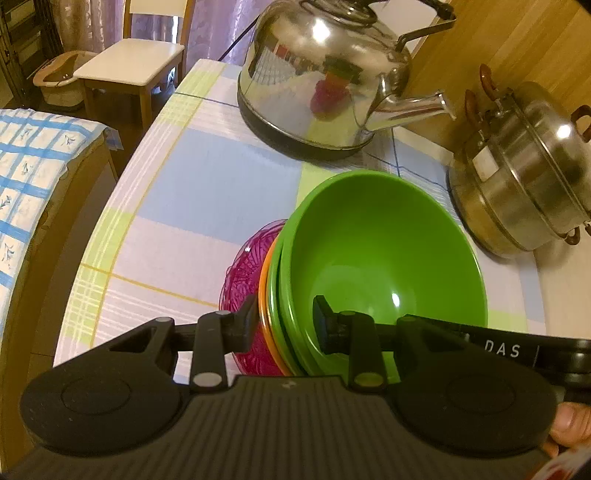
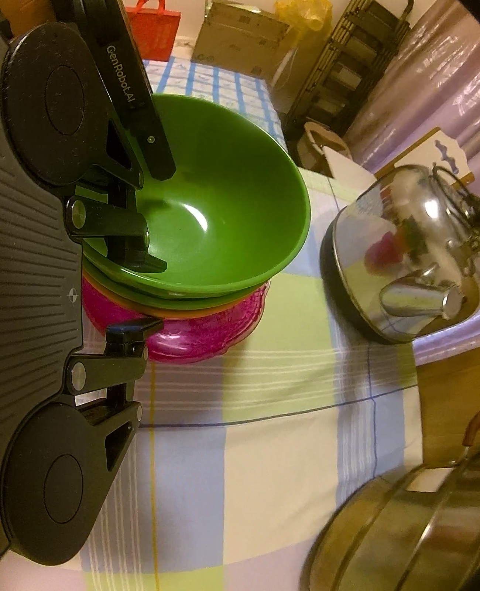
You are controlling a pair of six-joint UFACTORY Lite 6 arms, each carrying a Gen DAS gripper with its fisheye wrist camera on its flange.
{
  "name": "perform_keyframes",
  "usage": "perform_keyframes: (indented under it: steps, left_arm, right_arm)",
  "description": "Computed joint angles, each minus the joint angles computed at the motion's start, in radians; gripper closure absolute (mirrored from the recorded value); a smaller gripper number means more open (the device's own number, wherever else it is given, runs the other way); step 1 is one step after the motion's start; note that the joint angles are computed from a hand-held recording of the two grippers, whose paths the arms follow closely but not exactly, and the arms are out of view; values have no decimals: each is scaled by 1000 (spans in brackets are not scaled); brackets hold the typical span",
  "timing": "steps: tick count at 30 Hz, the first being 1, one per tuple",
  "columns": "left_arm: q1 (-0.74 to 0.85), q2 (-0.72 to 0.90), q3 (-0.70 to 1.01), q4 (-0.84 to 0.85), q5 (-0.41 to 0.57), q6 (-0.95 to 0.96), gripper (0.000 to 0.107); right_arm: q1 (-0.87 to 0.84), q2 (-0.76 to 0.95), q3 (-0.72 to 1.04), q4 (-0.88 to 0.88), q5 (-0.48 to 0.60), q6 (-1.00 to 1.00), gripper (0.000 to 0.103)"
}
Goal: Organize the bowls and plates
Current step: 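Carry the bowl stack onto the pink dish stack with both grippers, then open both grippers and pull them back from the stack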
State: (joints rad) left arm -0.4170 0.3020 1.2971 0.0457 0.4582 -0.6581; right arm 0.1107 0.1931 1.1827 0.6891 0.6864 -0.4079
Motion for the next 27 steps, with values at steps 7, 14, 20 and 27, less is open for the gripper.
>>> perform_keyframes:
  steps: [7,14,20,27]
  left_arm:
    - [12,55,21,-26,-17,34,80]
    - [25,73,15,-43,-48,49,80]
    - [31,76,12,-51,-62,58,80]
    - [32,68,-6,-66,-88,59,75]
  right_arm:
    - [4,61,21,11,-19,-12,77]
    - [-1,85,15,50,-28,-44,77]
    - [7,87,15,51,-39,-52,76]
    - [-18,89,4,123,-14,-109,67]
